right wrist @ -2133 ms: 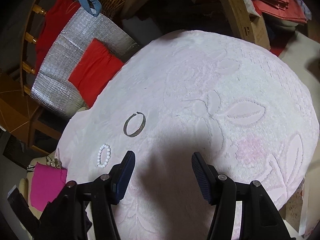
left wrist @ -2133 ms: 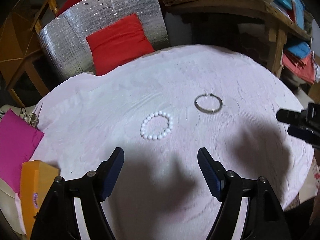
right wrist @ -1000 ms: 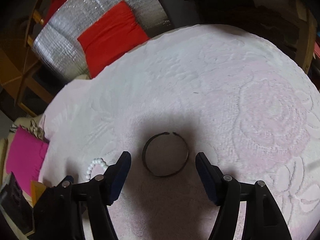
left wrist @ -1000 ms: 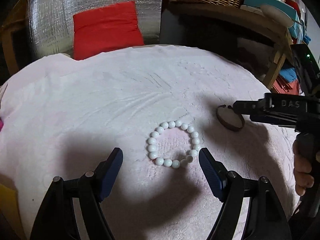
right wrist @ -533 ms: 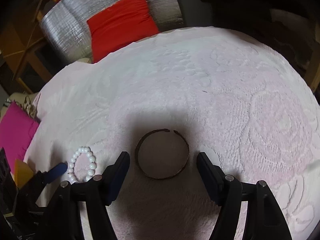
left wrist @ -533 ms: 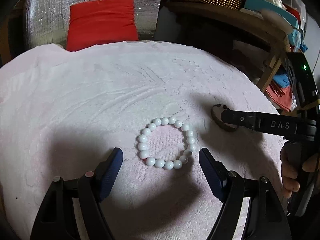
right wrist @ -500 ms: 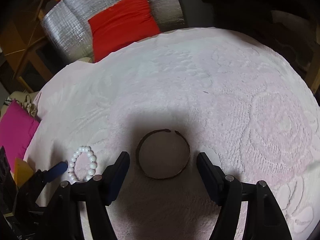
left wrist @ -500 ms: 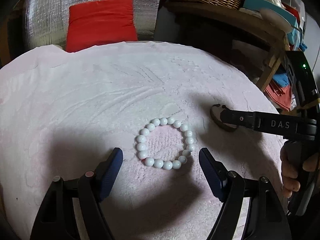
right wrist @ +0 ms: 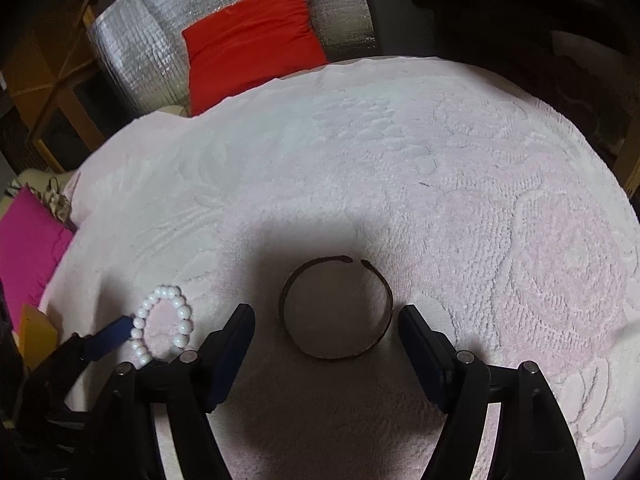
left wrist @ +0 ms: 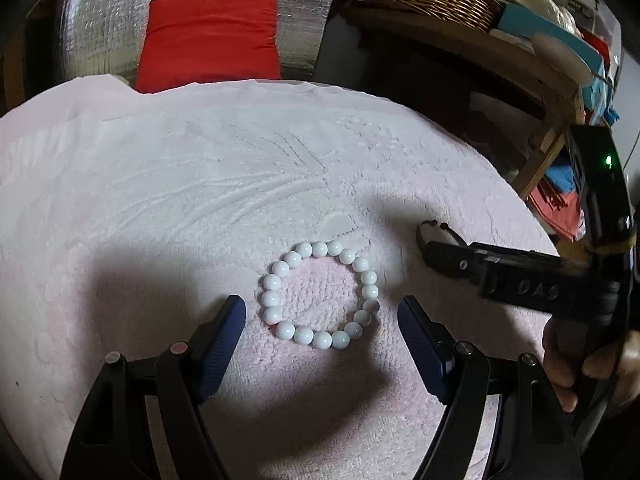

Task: Organize jewelry
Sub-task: 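Grasp the white bead bracelet with the left tool while the right tool grasps the silver bangle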

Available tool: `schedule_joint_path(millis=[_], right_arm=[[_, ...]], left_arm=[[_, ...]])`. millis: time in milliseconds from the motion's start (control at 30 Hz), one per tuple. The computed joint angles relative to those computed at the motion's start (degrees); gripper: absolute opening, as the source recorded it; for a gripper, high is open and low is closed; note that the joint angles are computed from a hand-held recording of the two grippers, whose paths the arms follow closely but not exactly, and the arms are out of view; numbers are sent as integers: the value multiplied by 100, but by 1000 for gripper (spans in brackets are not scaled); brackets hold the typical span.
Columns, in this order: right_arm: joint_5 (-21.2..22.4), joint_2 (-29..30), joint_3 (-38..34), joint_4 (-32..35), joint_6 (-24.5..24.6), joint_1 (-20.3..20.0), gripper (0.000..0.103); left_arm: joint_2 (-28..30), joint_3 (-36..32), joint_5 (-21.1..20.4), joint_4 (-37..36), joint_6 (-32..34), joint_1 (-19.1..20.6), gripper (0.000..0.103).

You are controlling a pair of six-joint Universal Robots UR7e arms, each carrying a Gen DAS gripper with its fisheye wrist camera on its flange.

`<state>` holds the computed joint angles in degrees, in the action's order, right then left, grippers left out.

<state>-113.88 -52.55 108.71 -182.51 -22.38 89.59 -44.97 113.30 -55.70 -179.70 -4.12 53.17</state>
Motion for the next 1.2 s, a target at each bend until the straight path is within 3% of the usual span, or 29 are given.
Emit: schedule_joint_path(millis=[33, 167, 267, 333, 533, 567, 600, 867, 1200], right_arm=[[-180, 69, -25, -75, -105, 35, 64], [-216, 93, -3, -186, -241, 48, 64], [-222, 83, 8, -197, -240, 51, 64], [-222, 73, 25, -219, -245, 51, 64], [-154, 7, 67, -254, -76, 49, 64], [-160, -2, 81, -286, -77, 53, 64], [-157, -8, 94, -314, -75, 57, 64], [-71, -69, 179, -456, -34, 66, 64], [-7, -199, 315, -516, -63, 111, 64]], left_arm=[[9, 2, 13, -24, -14, -2, 79], [59, 1, 155, -51, 37, -40, 77], [90, -5, 261, -69, 64, -63, 64], [89, -10, 262, -75, 64, -53, 60], [37, 11, 114, -121, 129, 4, 26], [39, 22, 160, -152, 138, -15, 13], [31, 17, 187, -102, 147, -21, 10], [-80, 83, 22, -198, 219, -38, 9], [-217, 199, 190, -399, 304, -213, 10]])
